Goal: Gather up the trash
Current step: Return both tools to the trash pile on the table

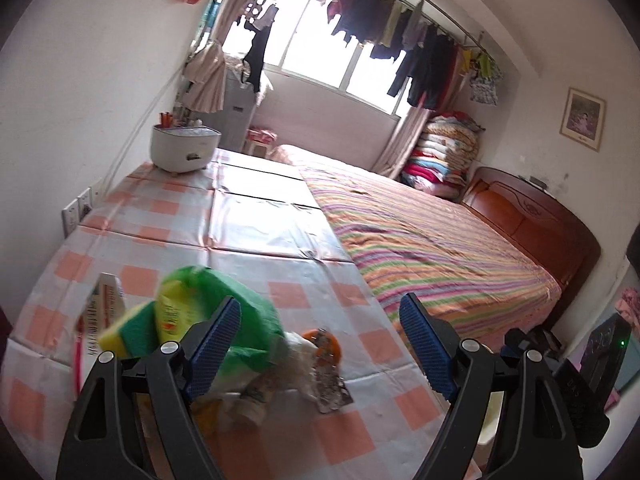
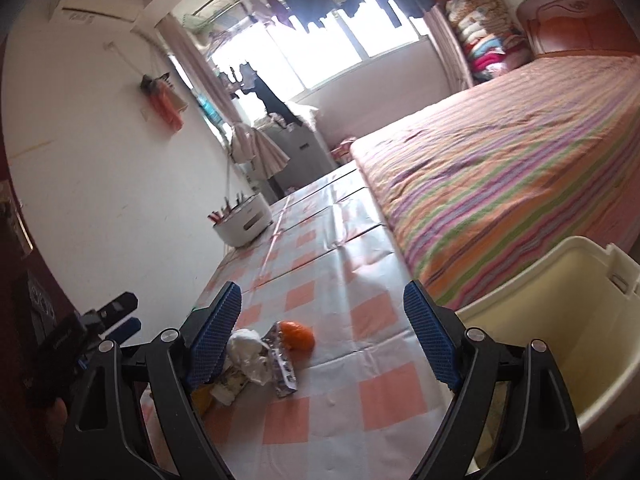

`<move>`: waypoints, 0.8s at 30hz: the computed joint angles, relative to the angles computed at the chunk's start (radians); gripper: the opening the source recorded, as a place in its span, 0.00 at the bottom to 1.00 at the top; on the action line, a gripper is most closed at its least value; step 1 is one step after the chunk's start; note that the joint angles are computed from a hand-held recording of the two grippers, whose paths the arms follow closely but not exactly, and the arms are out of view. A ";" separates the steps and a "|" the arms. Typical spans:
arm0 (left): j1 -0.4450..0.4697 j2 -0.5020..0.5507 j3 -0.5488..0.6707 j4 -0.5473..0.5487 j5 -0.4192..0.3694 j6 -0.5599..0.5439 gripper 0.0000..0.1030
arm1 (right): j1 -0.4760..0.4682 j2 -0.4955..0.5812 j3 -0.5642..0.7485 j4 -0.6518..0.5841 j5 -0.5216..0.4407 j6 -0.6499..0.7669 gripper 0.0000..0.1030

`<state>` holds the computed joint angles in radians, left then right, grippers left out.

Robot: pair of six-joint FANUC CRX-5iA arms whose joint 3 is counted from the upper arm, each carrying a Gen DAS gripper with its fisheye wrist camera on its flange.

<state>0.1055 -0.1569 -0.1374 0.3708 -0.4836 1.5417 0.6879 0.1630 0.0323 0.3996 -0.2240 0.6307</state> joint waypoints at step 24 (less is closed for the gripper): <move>0.204 -0.095 -0.095 -0.038 -0.017 0.078 0.77 | 0.043 0.424 0.837 -0.830 -0.616 0.924 0.80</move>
<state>0.3092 -0.2522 -0.2326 0.3327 -0.5002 1.6198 0.7311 0.5866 0.8696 -0.4305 -0.8395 1.5551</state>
